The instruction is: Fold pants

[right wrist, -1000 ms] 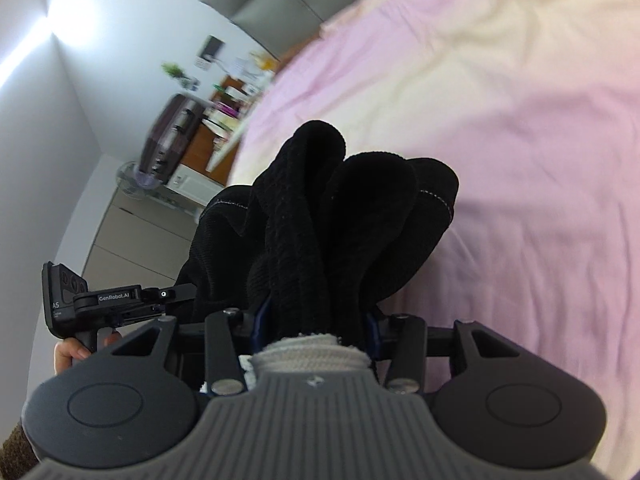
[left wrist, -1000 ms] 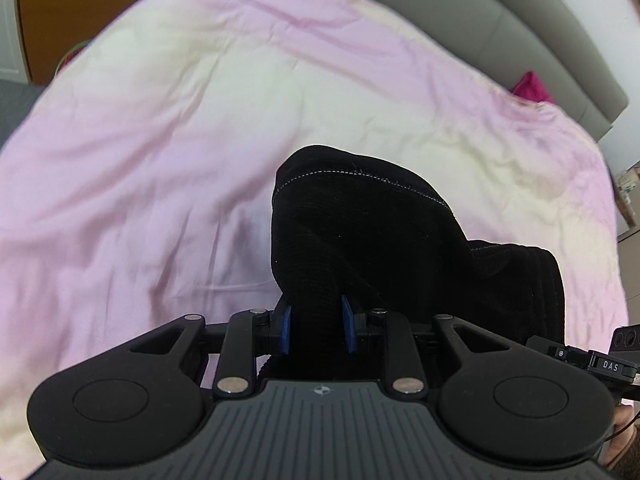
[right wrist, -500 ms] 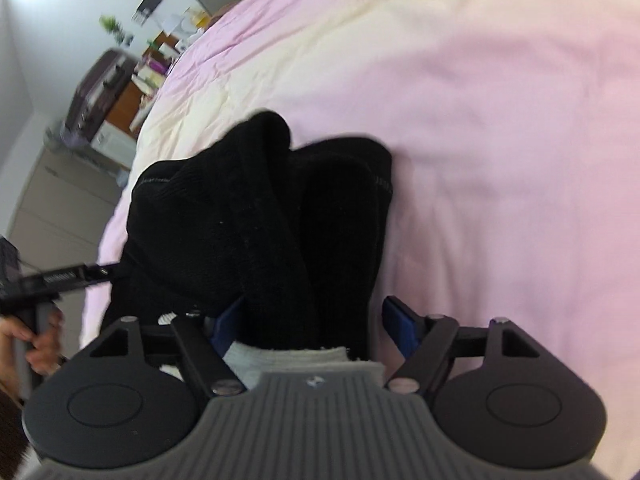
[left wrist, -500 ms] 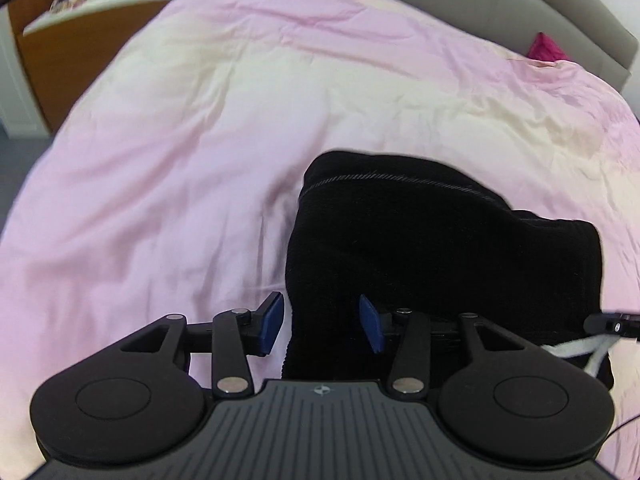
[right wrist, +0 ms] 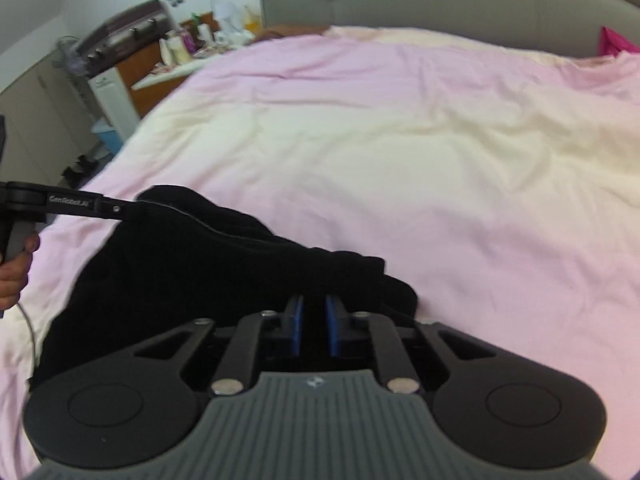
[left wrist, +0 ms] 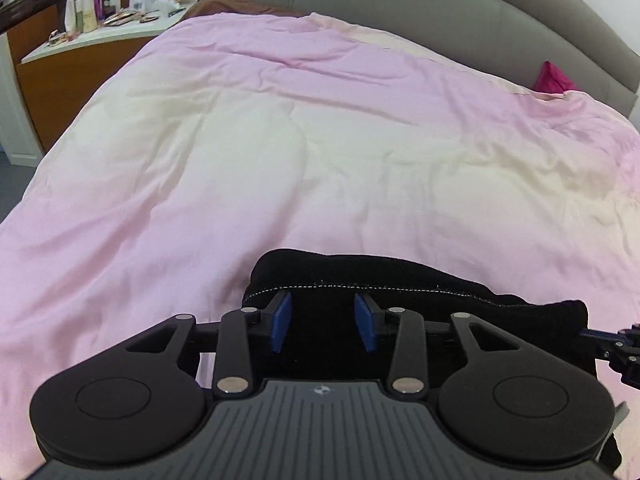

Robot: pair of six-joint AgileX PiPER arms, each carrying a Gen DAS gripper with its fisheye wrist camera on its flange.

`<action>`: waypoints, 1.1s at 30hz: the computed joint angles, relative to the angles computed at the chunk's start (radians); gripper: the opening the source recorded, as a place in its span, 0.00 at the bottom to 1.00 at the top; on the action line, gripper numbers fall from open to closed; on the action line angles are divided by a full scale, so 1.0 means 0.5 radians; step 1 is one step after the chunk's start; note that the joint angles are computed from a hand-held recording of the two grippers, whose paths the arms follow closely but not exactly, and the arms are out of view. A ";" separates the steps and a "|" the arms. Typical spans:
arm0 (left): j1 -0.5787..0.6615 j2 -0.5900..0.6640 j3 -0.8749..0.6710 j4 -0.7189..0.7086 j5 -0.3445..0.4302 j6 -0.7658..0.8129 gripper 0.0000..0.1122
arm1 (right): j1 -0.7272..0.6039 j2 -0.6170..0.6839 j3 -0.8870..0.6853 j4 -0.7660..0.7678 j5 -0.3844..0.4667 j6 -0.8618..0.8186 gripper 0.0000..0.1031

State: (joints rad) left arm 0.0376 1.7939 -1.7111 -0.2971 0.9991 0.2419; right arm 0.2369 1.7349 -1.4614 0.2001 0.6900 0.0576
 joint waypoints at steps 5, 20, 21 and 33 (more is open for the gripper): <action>-0.143 0.225 -0.240 0.311 0.086 -0.238 0.40 | -0.126 0.273 -0.242 0.168 0.115 -0.059 0.00; 0.003 -0.852 0.736 0.226 0.084 0.503 0.34 | 0.154 -0.476 0.523 -0.151 -0.223 0.249 0.06; 0.003 -0.950 0.874 0.249 0.060 0.523 0.34 | 0.234 -0.545 0.617 -0.303 -0.267 0.393 0.06; 0.630 -1.397 1.416 0.083 0.288 0.893 0.34 | 0.655 -0.819 1.167 -1.021 -0.273 1.153 0.06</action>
